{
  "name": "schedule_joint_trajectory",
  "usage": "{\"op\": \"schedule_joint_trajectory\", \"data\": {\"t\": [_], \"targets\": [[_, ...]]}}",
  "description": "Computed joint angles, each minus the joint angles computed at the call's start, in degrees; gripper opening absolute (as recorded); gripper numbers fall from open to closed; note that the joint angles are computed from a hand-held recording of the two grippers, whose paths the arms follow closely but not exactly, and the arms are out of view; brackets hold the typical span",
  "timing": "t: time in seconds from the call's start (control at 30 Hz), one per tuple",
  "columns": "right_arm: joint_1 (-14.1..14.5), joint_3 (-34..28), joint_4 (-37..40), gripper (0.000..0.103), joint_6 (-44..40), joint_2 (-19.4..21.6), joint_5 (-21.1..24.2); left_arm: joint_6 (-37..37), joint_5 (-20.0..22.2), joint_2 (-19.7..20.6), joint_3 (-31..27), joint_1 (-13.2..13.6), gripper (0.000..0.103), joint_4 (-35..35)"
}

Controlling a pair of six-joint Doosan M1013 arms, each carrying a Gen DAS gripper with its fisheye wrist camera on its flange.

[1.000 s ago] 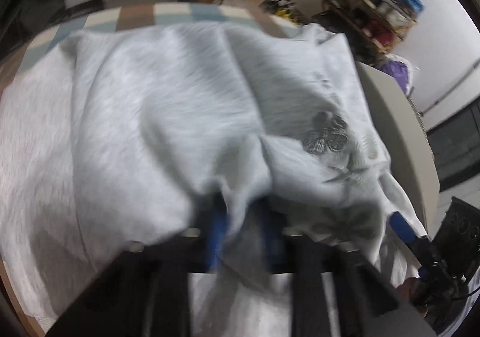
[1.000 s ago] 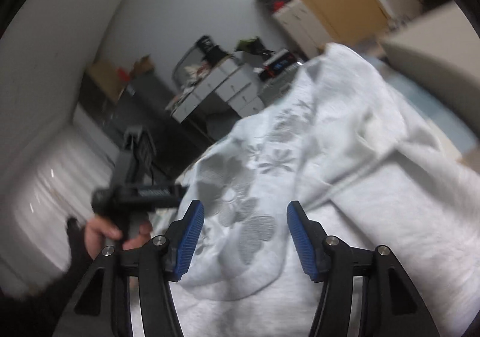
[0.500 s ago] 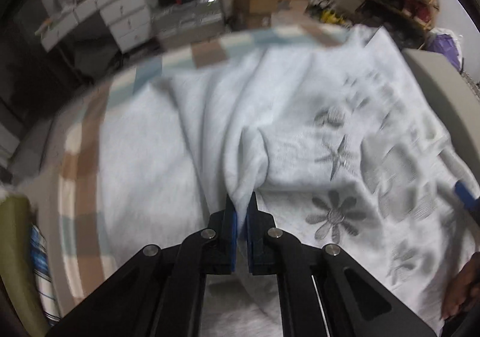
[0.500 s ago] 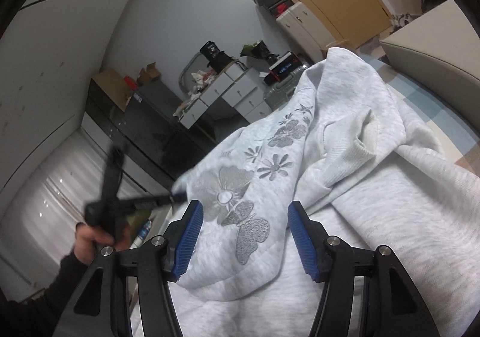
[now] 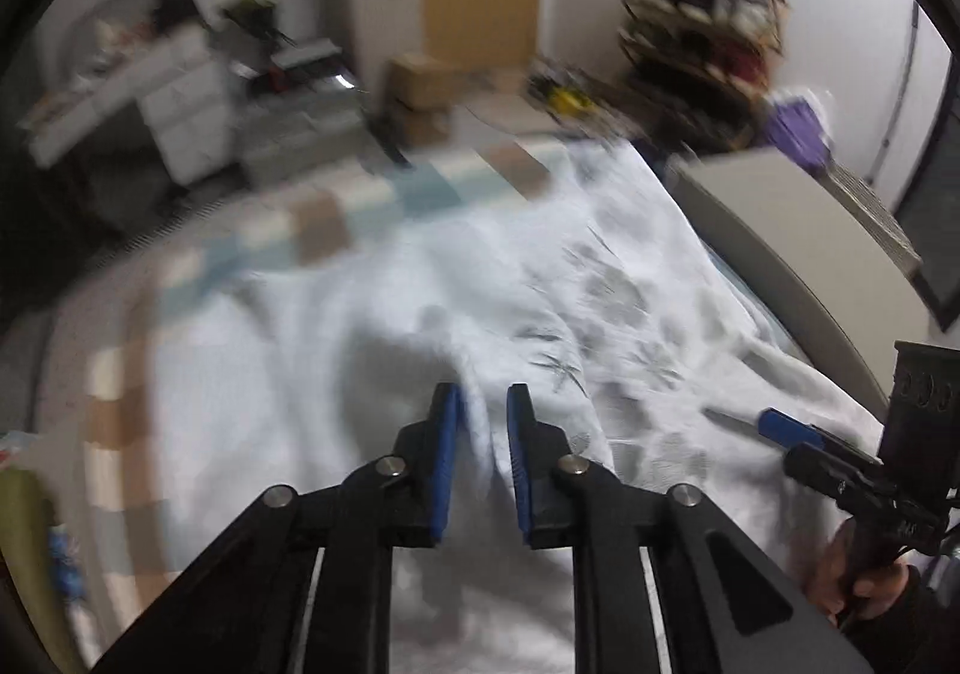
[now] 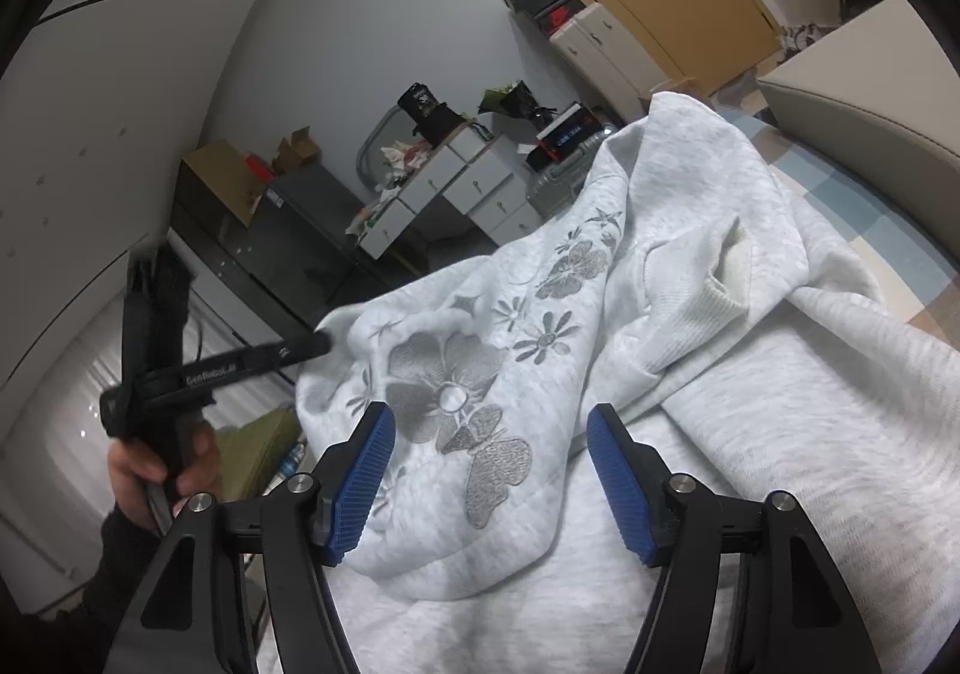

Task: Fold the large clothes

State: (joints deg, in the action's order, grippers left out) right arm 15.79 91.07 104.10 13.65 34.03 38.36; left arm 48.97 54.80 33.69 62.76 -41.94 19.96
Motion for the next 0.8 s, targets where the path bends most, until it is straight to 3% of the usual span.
{"op": "schedule_joint_trajectory", "data": {"t": [0.07, 0.13, 0.17, 0.2, 0.3, 0.43, 0.53, 0.57, 0.63, 0.67, 0.73, 0.8], "targets": [[-0.03, 0.39, 1.06, 0.068, -0.86, -0.19, -0.06, 2.49, 1.11, 2.75, -1.55, 2.11, 0.012, -9.96], [-0.07, 0.69, 1.90, 0.068, -1.54, -0.35, 0.07, 3.68, 3.75, 4.65, -1.88, 2.77, 0.012, -15.50], [-0.07, 0.80, 2.26, 0.068, -1.78, -0.40, -0.07, 3.50, 3.89, 4.98, -0.98, 2.56, 0.012, -15.08], [-0.10, 0.83, 2.32, 0.068, -1.77, -0.42, 0.01, 2.29, 1.04, 4.01, 0.84, 1.86, 0.013, -11.76], [-0.10, 0.59, 1.57, 0.068, -1.10, -0.31, 0.13, 2.35, 1.11, 3.44, 1.56, 1.46, 0.013, -11.44], [0.01, 0.27, 0.19, 0.068, -0.11, -0.27, -0.16, 2.28, 5.48, 2.53, -0.32, 1.32, 0.013, -9.10], [-0.07, 0.85, 2.18, 0.068, -1.69, -0.47, 0.05, -0.17, 0.45, -1.28, 1.99, 0.10, 0.013, -2.96], [-0.10, 0.85, 2.29, 0.068, -1.62, -0.45, 0.12, -1.94, -1.79, -2.47, 3.02, -0.14, 0.018, -1.03], [-0.16, 0.75, 1.92, 0.068, -1.06, -0.37, 0.15, -5.01, -8.14, -4.88, 5.97, -0.33, 0.039, 1.05], [-0.17, 0.76, 1.92, 0.068, -1.01, -0.36, 0.21, -5.25, -10.81, -5.17, 6.54, -0.33, 0.060, 0.67], [-0.18, 0.83, 2.03, 0.068, -1.06, -0.45, 0.25, 1.96, -11.46, -3.02, 4.35, 0.81, 0.064, -7.66], [-0.21, 0.97, 2.49, 0.068, -1.12, -0.48, 0.21, 8.89, -6.62, 1.02, 0.51, 1.85, 0.063, -15.87]]}}
